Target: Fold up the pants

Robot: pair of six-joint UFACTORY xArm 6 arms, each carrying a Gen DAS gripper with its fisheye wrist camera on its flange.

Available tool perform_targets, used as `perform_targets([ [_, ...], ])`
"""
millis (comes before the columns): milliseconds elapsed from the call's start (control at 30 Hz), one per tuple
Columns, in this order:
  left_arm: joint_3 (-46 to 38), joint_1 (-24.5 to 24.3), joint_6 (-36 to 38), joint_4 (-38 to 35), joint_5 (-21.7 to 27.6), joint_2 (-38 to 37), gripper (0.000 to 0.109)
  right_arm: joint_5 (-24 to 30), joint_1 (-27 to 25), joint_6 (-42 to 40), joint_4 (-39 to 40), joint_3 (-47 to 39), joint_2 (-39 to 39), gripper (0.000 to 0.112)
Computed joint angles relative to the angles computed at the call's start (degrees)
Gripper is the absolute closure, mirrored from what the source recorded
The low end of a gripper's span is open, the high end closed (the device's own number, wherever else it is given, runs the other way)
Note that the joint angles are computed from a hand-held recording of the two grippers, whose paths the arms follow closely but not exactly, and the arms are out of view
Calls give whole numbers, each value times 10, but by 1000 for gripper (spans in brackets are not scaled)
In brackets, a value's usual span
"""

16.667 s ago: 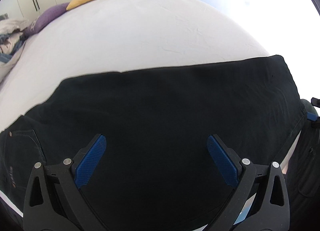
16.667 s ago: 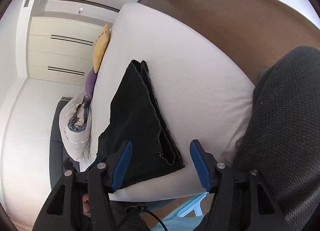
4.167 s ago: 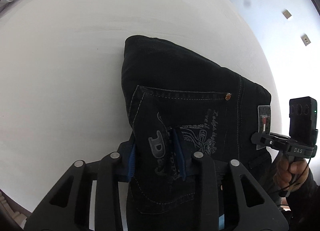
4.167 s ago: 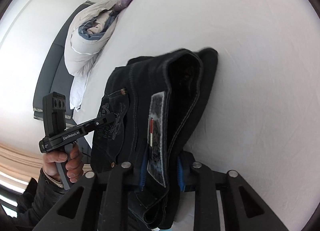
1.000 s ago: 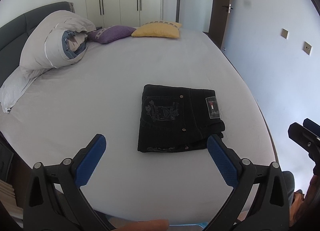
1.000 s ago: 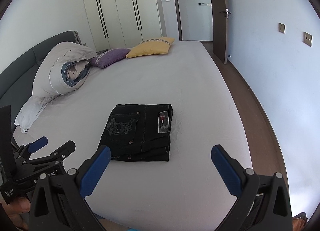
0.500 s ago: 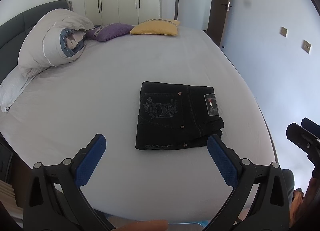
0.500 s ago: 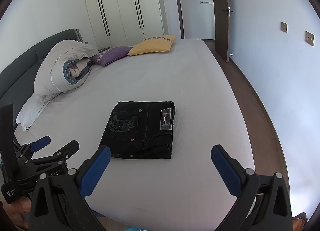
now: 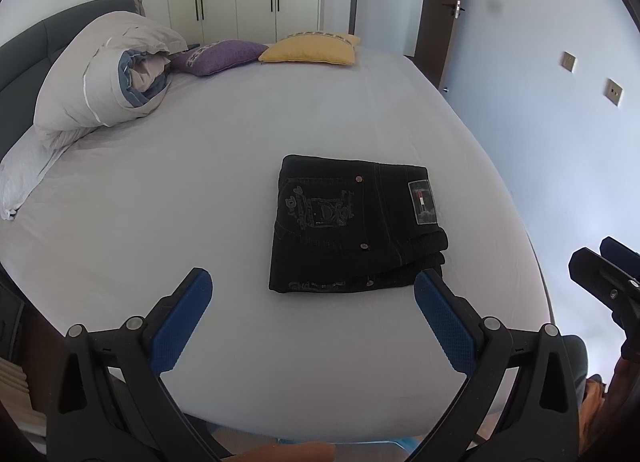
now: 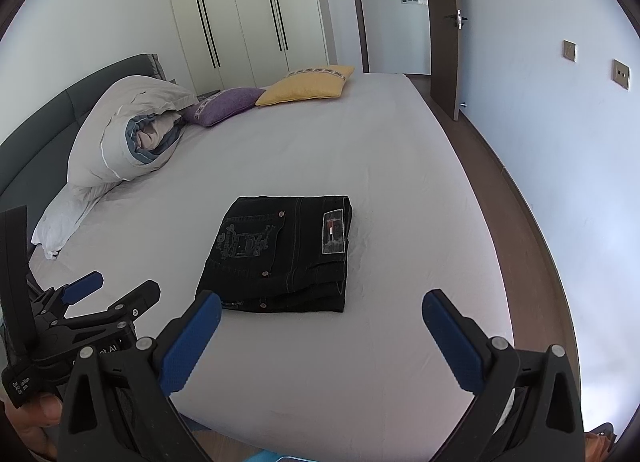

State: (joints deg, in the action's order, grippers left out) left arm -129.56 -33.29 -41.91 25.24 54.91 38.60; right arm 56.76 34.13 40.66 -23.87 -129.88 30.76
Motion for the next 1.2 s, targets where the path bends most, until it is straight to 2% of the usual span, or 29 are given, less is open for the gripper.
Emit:
perform_targets([
  [1200, 17, -4, -3, -3, -4, -6, 6, -4, 2, 5, 0, 19, -11, 9],
])
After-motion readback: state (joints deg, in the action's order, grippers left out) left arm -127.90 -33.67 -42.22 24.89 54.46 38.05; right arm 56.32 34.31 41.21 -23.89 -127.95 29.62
